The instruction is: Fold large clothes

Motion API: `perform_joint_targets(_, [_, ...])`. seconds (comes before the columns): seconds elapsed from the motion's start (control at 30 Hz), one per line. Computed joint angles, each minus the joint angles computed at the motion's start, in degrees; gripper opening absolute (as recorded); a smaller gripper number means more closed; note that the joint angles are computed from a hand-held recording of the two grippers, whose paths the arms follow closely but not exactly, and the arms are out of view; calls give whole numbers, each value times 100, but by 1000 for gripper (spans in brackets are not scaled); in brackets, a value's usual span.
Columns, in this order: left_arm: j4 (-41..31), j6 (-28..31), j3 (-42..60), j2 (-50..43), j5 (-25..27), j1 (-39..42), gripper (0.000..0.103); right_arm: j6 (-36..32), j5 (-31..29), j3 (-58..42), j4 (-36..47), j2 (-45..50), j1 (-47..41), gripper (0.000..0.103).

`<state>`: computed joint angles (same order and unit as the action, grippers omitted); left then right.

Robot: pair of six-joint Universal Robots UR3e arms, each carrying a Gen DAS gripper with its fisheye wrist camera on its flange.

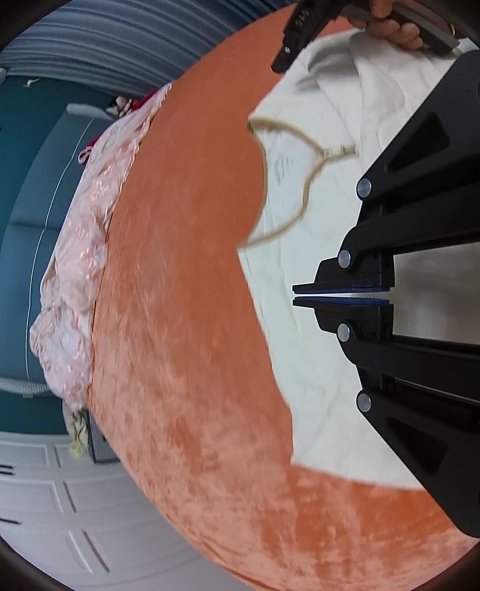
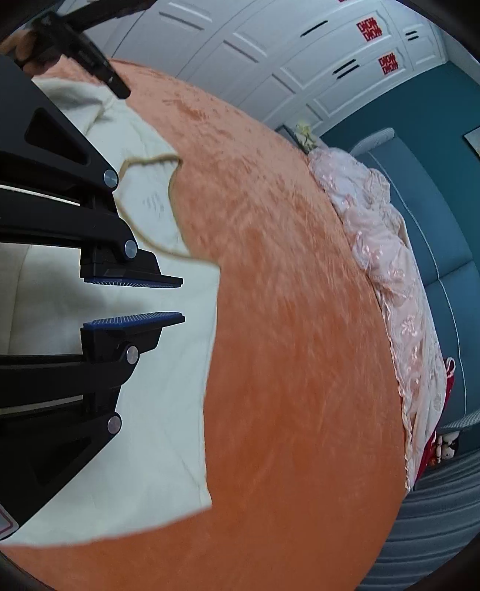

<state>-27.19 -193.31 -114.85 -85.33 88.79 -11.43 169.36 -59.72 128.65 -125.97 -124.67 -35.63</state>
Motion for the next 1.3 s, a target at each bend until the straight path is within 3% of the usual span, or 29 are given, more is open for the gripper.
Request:
perform_joint_targets(0.1, [-255, -402, 1159, -958, -307, -655, 1, -816, 103, -260, 994, 124, -717, 16])
perform_joint_targets(0.2, [-592, -507, 2609, -2140, -140, -1433, 1, -1256, 24, -309, 1230, 493, -865, 14])
perform_joint_targets(0.27, [-1180, -524, 3739, -2944, -110, -1784, 2, -1500, 15, -267, 1210, 621, -846, 14])
perform_joint_targets(0.4, [-2369, -579, 5808, -4369, 530, -2343, 2, -1615, -140, -319, 1026, 936, -600, 13])
perform_joint_targets(0.47, [-2830, -708, 6444, -4868, 863, -2517, 2, -1542, -352, -330, 692, 1181, -439, 3])
perform_joint_targets(0.7, [-1657, -992, 5309, -4625, 866, -2401, 0, -1686, 161, 205, 456, 1050, -1123, 0])
perform_joint_targets(0.83, [-1285, -1112, 4605, -4010, 1093, -2319, 1, -850, -719, 168, -250, 617, -666, 0])
perform_joint_targets(0.9, [-966, -954, 3844, -3354, 964, -2081, 1, -964, -628, -86, 131, 20, -783, 13])
perform_joint_targets(1.0, [-1119, -346, 3158, -2588, 1004, -1643, 1, -1159, -367, -873, 906, -344, -609, 17])
perform_joint_targets(1.1, [-1535, -22, 2833, -2214, 986, -1224, 2, -827, -396, -1747, 1333, 429, 426, 49])
perform_joint_targets(1.17, [-1566, 39, 2597, -2063, 738, -965, 3, -642, -387, -1973, 1331, 1067, 1140, 49])
perform_joint_targets(1.27, [-1219, -4, 2149, -1907, 281, -730, 3, -103, -789, -1739, 397, 1916, 2171, 38])
perform_joint_targets(1.3, [-1068, -7, 2066, -1940, 169, -722, 3, 56, -836, -1628, 169, 2142, 2364, 19])
